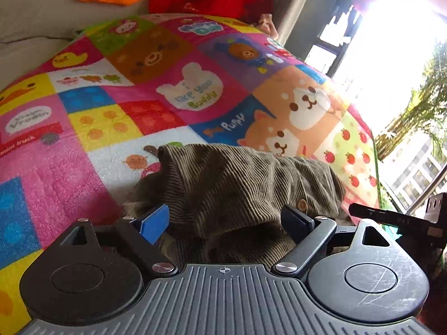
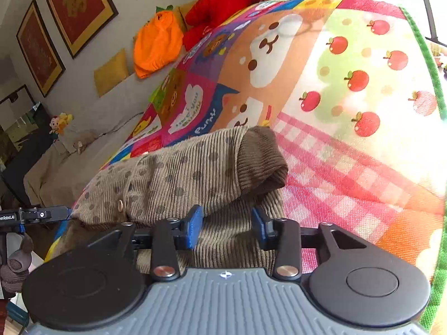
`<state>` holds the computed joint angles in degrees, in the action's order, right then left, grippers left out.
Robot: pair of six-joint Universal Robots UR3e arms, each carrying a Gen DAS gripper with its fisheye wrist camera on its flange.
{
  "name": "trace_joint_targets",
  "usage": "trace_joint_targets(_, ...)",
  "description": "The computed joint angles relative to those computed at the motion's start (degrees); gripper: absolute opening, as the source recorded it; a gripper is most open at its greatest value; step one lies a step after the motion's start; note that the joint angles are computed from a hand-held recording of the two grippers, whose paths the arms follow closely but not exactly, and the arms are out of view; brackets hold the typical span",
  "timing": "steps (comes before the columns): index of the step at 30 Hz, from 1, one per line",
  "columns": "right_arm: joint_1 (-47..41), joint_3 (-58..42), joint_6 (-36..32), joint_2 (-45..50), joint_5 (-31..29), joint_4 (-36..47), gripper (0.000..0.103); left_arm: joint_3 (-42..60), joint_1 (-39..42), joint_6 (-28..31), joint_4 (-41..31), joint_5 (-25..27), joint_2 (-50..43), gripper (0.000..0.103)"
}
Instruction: Fold clothes
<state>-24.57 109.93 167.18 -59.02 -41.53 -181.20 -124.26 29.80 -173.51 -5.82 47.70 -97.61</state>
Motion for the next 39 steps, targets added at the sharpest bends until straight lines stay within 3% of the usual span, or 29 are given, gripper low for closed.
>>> trace_joint_targets(4,0.36,-6.10,6.51,3.66,-1.29,-2.62,0.060,2.84,0.54,-7.58,1.22,1.55,-2.79,0.094)
trace_joint_targets(8,4.63,-17.55,9.51,10.39,-6.23,2.37,0.060,6.92,-2.90,-8.27,-0.03,3.71,-8.12,0.093)
trace_joint_targets(12,7.95,-21.70,8.08,12.92,-8.83,3.46,0.057,11.17,-6.49,-8.45,1.81,5.73,-13.54,0.089)
trace_joint_targets(13,8.53,-20.92,6.92,12.21,-9.41,2.40,0.044,12.23,-7.09,-8.45,2.18,6.37,-14.61,0.076)
trace_joint_targets(14,9.09,-20.06,5.57,11.36,-10.00,1.37,0.033,13.27,-7.60,-8.44,2.41,6.96,-15.58,0.050)
trace_joint_targets(15,9.20,-18.70,4.62,10.08,-9.92,0.55,0.019,14.03,-7.87,-8.66,2.11,7.18,-15.97,0.038)
trace_joint_targets(16,9.09,-17.13,3.86,8.57,-9.49,-0.13,0.016,13.82,-7.84,-8.83,2.64,7.10,-15.48,0.027)
trace_joint_targets(17,8.97,-15.61,3.10,7.06,-9.04,-0.76,0.014,13.30,-7.73,-8.95,3.53,6.96,-14.75,0.021)
trace_joint_targets(20,6.94,-9.01,0.87,0.85,-5.70,-2.54,0.012,7.80,-5.59,-7.13,5.93,4.36,-8.00,0.020)
trace_joint_targets(23,3.08,-1.02,-2.19,-6.70,-0.15,-1.96,0.012,0.83,-1.72,-3.63,3.48,-0.53,1.97,0.020)
trace_joint_targets(27,-3.13,10.20,-8.78,-17.39,7.02,2.86,0.012,-10.24,5.18,5.65,-7.61,-7.37,17.90,0.020)
trace_joint_targets(32,-9.96,21.35,-23.15,-30.68,11.64,18.17,0.012,-19.20,14.51,24.47,-39.77,-11.80,42.44,0.020)
trace_joint_targets(36,-11.95,25.88,-30.34,-34.48,8.85,25.20,0.012,-22.03,19.14,34.79,-58.55,-10.60,54.76,0.020)
trace_joint_targets(39,-11.42,26.44,-32.33,-32.72,4.98,26.65,0.013,-23.41,22.08,36.45,-61.93,-10.02,56.04,0.020)
